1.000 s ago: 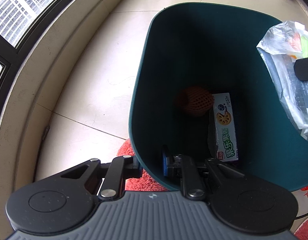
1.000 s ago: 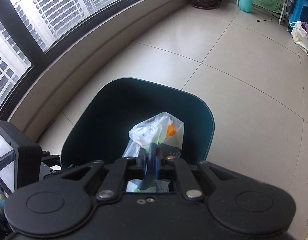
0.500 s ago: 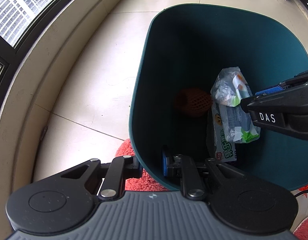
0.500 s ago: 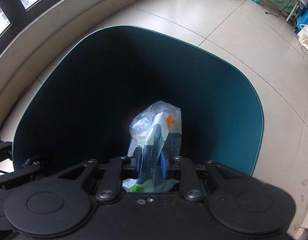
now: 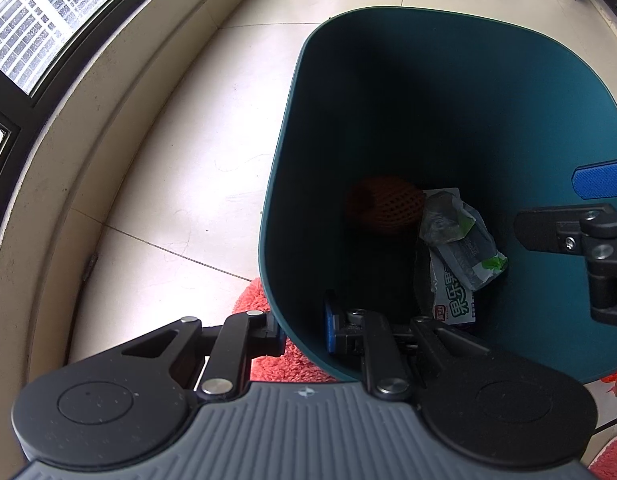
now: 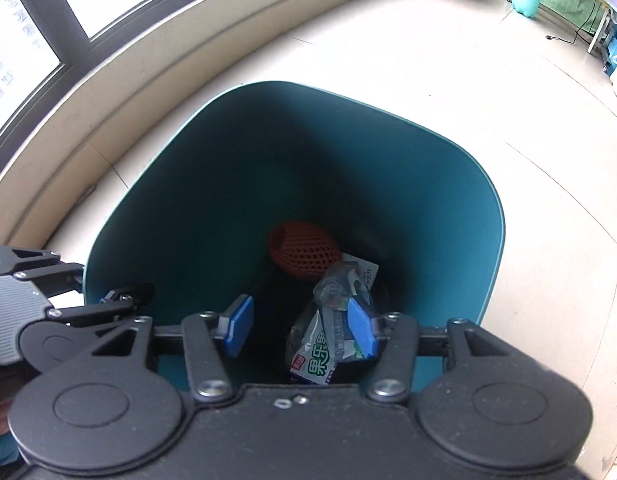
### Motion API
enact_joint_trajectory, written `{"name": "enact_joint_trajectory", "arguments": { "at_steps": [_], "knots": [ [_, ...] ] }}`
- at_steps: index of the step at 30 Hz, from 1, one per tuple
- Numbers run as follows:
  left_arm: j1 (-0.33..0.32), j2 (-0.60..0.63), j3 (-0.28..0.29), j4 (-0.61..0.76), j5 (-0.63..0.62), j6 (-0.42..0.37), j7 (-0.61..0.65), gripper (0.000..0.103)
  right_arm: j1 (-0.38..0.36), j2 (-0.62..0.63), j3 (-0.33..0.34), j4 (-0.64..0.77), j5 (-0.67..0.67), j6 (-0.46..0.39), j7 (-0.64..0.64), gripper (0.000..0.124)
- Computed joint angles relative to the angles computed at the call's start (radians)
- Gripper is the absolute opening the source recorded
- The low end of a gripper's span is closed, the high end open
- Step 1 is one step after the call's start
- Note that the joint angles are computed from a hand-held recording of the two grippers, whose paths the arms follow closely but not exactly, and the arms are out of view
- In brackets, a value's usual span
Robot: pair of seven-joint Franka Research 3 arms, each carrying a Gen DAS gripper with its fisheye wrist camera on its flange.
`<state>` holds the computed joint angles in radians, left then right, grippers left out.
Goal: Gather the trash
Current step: 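Lower the clear plastic bag into the bin and open the right tool, then move the right tool back down toward the remaining trash pile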
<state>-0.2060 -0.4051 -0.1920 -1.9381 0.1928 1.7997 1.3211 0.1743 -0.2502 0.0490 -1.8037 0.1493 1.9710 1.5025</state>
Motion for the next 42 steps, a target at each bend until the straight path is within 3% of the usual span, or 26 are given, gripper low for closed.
{"name": "enact_joint_trajectory", "arguments": {
  "at_steps": [13, 23, 28, 34, 42],
  "knots": [
    [0.0, 0.01, -0.014, 0.007, 0.026, -0.01, -0.019, 0.017, -0.059, -0.141, -0.065, -0.07, 0.102, 0.037, -0.048, 0.071],
    [-0.005, 0.016, -0.019, 0.007, 0.041, -0.014, -0.033, 0.017, -0.192, -0.25, -0.11, -0.216, 0.063, 0.055, 0.044, 0.09],
    [-0.006, 0.021, -0.022, 0.013, 0.047, -0.02, -0.04, 0.017, -0.275, -0.268, -0.128, -0.304, 0.003, 0.026, 0.111, 0.1],
    [-0.007, 0.026, -0.021, 0.02, 0.048, -0.025, -0.043, 0.017, -0.381, -0.235, -0.15, -0.4, -0.082, 0.001, 0.23, 0.099],
    [-0.011, 0.026, -0.027, 0.017, 0.063, -0.025, -0.047, 0.017, -0.443, -0.258, -0.168, -0.571, -0.064, 0.09, 0.357, 0.092]
  ]
}}
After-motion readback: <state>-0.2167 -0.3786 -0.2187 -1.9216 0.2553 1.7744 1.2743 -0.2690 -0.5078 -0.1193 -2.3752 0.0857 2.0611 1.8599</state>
